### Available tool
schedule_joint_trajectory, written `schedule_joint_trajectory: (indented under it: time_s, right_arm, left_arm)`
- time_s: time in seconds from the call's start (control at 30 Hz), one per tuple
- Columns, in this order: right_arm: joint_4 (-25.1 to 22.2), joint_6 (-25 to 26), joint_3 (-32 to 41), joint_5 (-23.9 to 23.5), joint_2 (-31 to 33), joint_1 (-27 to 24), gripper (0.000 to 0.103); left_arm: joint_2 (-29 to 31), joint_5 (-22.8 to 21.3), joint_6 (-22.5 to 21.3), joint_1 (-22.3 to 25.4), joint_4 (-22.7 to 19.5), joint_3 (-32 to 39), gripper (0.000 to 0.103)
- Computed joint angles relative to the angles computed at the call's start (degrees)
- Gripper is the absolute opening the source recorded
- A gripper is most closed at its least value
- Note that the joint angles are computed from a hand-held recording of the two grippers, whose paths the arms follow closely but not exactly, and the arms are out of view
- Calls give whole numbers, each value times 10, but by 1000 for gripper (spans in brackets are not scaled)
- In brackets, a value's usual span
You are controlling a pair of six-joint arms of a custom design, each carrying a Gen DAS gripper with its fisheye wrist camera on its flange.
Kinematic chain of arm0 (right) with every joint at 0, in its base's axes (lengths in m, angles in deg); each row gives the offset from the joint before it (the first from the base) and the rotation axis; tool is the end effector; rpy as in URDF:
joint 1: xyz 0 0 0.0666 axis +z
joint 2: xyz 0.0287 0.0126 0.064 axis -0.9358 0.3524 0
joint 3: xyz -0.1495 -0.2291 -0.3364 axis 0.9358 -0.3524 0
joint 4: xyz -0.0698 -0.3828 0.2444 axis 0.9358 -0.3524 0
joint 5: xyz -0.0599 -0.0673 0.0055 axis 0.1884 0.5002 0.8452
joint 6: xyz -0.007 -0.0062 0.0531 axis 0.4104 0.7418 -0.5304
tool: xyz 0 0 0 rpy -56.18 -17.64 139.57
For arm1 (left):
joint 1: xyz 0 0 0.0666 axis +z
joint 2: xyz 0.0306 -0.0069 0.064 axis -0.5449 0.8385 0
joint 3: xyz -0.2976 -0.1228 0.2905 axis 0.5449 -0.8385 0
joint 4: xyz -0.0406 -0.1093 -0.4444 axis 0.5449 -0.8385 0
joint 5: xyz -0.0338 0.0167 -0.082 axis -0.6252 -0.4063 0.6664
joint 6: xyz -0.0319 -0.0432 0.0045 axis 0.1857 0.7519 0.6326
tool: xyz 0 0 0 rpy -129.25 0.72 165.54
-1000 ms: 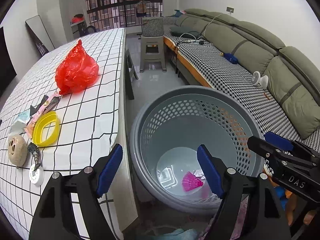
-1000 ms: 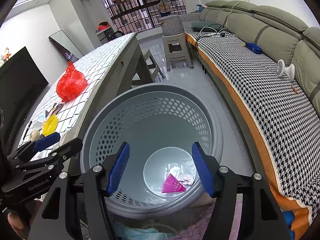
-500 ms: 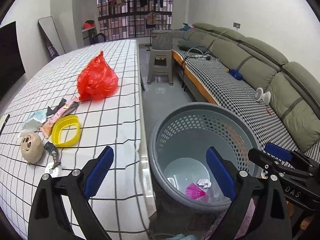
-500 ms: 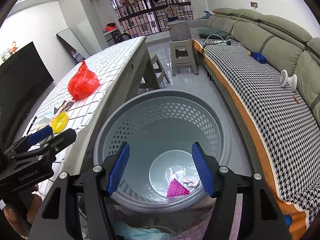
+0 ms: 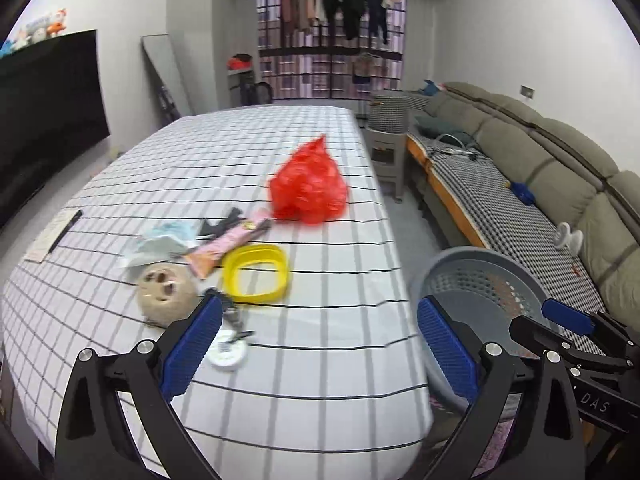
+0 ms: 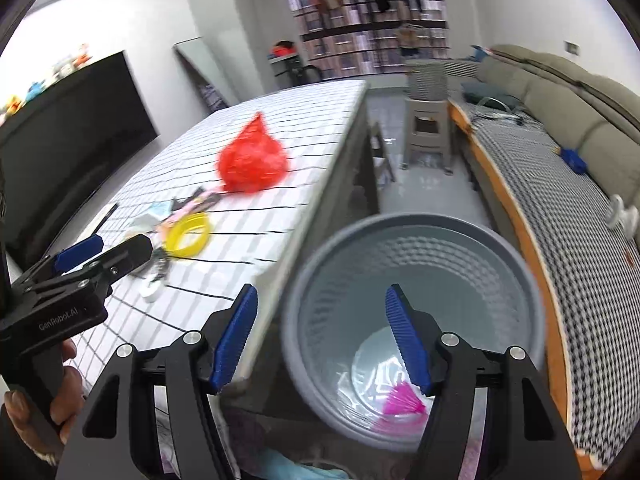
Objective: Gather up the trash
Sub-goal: 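Move the right tool back to the table and grasp the white QR-code lid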
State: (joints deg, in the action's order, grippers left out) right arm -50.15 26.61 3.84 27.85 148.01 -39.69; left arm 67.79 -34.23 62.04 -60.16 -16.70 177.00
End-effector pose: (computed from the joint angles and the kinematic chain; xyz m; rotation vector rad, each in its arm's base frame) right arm 0.5254 0.2843 0.5052 0.3371 2.2987 0.1599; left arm 0.6290 -0.3213 0.5217 0.4772 2.2146 -0.2242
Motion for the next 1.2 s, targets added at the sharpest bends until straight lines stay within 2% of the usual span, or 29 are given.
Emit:
schedule_joint_trajectory:
  time_s: [0.17,0.4,0.77,1.03,1.2]
  right_arm:
    - [3,39,60,-42,50,6,64]
    - [-19,77,155,-80,125,24,64]
    - [-113,108,316,-130,258,46,64]
    - [-174,109,413,-130,329,50,64]
    - [-211,118,471,-105,367,57,64]
  left_arm:
    - [-10,-31,8,33,4,-12,96]
    - [-17,-63,23,76,3,-30,96]
    - [-16,-81,40,126,2,-46,96]
    - [-5,-74,45,146,-3,-41,96]
    - [-4,-64,44,148,-2,-42,96]
